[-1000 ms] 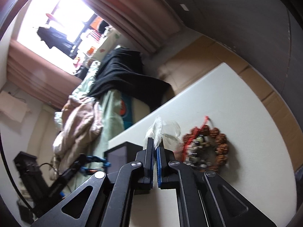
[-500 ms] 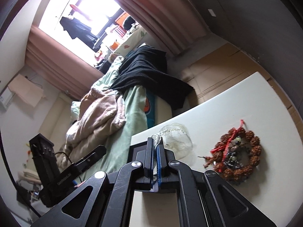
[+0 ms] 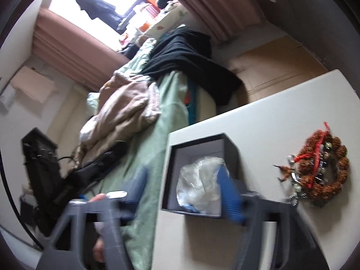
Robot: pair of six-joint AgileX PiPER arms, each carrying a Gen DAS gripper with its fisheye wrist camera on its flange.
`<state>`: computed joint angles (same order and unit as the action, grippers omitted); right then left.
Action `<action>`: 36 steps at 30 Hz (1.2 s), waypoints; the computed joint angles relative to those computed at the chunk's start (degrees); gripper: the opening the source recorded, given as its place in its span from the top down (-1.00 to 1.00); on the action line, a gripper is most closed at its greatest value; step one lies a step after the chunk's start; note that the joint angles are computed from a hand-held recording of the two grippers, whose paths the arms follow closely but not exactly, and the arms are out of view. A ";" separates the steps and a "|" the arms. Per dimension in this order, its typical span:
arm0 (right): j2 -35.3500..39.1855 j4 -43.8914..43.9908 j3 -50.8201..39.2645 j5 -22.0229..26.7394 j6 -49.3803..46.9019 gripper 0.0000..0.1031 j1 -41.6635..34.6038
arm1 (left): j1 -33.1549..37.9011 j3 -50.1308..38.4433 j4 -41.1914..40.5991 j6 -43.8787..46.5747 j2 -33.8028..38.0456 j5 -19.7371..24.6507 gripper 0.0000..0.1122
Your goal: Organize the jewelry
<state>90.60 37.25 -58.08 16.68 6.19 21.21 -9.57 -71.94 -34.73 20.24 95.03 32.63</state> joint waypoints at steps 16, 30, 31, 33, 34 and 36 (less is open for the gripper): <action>-10.77 -16.03 8.07 5.87 17.68 -0.38 -11.45 | -6.95 0.15 1.93 -1.36 -0.23 -1.24 -0.74; -15.32 -9.08 13.13 10.48 10.42 -0.38 -22.52 | -17.83 -1.59 4.83 -4.81 2.23 -4.92 -0.49; -15.68 -8.84 13.38 10.94 10.00 -0.38 -23.36 | -18.91 -1.84 5.86 -5.51 2.60 -5.21 -0.43; -16.33 -7.57 13.80 11.66 8.62 -0.38 -24.61 | -20.81 -2.35 8.52 -7.49 3.39 -5.65 -0.32; -16.75 -6.16 14.12 12.13 7.08 -0.38 -25.55 | -21.39 -2.42 9.31 -7.90 3.57 -5.70 -0.21; -17.40 -5.00 14.46 12.90 5.71 -0.38 -26.92 | -23.62 -3.38 13.30 -10.73 4.77 -5.59 -0.03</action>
